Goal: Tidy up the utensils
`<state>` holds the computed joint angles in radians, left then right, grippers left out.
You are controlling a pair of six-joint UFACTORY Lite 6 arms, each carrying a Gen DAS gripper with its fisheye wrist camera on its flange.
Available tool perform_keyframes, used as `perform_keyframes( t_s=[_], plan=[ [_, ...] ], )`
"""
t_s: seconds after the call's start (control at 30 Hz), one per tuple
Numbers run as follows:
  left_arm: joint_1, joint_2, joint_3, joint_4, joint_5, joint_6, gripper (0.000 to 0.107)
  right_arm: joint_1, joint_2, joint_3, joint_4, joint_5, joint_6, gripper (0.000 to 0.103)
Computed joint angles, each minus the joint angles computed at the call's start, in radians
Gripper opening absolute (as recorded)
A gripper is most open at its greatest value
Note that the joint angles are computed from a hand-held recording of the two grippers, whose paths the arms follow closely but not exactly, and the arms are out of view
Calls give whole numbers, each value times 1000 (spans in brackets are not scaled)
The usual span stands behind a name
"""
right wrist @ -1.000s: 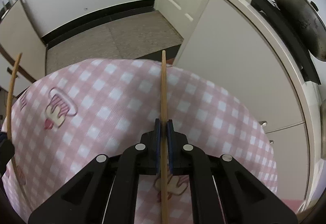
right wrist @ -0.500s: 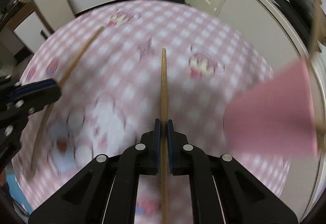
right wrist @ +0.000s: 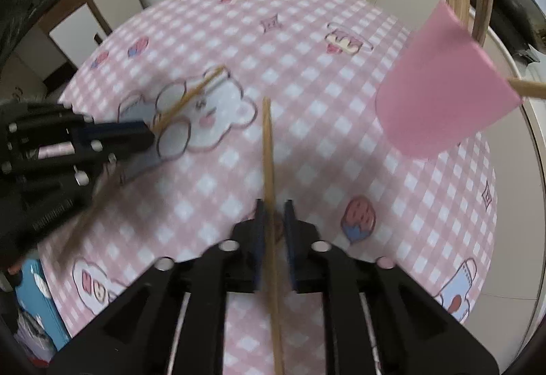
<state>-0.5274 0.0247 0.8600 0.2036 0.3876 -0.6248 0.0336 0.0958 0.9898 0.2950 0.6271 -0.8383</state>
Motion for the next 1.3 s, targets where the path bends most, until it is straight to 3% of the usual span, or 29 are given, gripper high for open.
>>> perform_keyframes(
  t_s=[0.07, 0.43, 0.53, 0.57, 0.73, 0.93, 1.1, 1.3],
  plan=[
    [7, 28, 31, 3, 8, -2, 7, 11, 35, 45, 18, -7, 0, 23],
    [43, 213, 217, -45, 41, 85, 8, 85, 151, 141, -16, -69, 80, 22],
    [33, 223, 223, 10, 31, 33, 8, 88, 151, 138, -7, -76, 65, 12],
    [35, 224, 222, 4, 25, 38, 7, 85, 140, 127, -14, -86, 65, 4],
    [23, 180, 187, 42, -3, -17, 6, 65, 58, 62, 48, -100, 1, 4],
    [-29, -12, 141, 122, 38, -125, 6, -41, -139, 11, 192, 13, -174, 4],
    [-123, -190, 147, 234, 100, -265, 6, -207, -306, 28, 322, 188, -331, 4],
    [-336, -274, 235, 515, 228, -565, 6, -434, -382, 119, 464, 390, -471, 4]
  ],
)
